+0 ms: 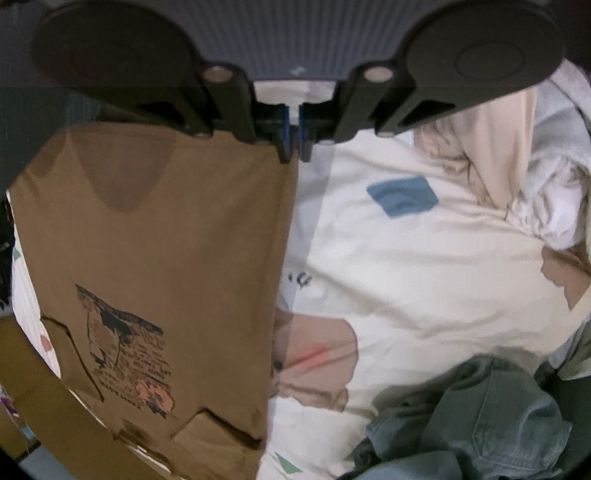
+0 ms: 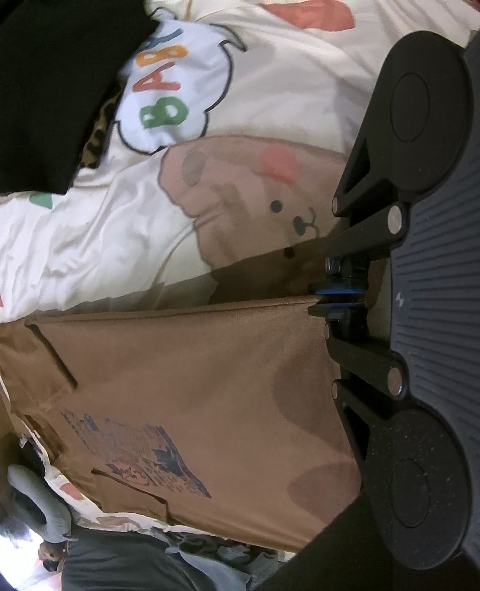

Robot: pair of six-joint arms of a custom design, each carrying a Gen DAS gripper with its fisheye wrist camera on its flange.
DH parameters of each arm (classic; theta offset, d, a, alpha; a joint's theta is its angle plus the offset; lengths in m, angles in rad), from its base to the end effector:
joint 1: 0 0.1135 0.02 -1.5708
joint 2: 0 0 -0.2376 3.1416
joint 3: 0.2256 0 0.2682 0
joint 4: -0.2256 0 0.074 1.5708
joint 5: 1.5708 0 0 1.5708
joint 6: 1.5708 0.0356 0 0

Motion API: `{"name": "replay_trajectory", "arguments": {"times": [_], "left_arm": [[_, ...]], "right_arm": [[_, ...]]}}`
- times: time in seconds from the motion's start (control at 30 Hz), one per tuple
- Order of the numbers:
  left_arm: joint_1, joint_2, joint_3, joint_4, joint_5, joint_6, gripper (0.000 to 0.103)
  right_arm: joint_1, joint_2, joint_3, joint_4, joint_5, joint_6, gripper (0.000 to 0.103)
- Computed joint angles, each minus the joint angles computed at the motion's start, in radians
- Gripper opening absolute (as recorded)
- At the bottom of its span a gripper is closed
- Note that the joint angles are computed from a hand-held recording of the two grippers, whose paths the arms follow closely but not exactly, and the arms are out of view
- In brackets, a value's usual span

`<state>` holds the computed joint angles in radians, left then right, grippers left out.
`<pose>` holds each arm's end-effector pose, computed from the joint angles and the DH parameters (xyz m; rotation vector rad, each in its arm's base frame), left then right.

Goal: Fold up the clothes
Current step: 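Lift the hem with both grippers and fold it over toward the collar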

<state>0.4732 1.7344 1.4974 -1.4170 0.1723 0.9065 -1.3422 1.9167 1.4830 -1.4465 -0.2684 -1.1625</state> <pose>0.2857 0.1394 0.2362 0.6519 3.0130 -0.2870 0.0840 -0.3193 0.1784 0.3247 2.9153 0.5583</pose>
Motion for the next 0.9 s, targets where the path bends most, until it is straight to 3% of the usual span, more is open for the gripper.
{"name": "replay_trajectory", "arguments": {"times": [0.37, 0.9], "left_arm": [[0.077, -0.020, -0.036, -0.021, -0.036, 0.053, 0.004], [-0.071, 0.096, 0.262, -0.094, 0.154, -0.150, 0.004]], "right_arm": [[-0.089, -0.001, -0.007, -0.020, 0.072, -0.058, 0.002], [0.008, 0.021, 0.159, -0.121, -0.139, 0.054, 0.002]]}}
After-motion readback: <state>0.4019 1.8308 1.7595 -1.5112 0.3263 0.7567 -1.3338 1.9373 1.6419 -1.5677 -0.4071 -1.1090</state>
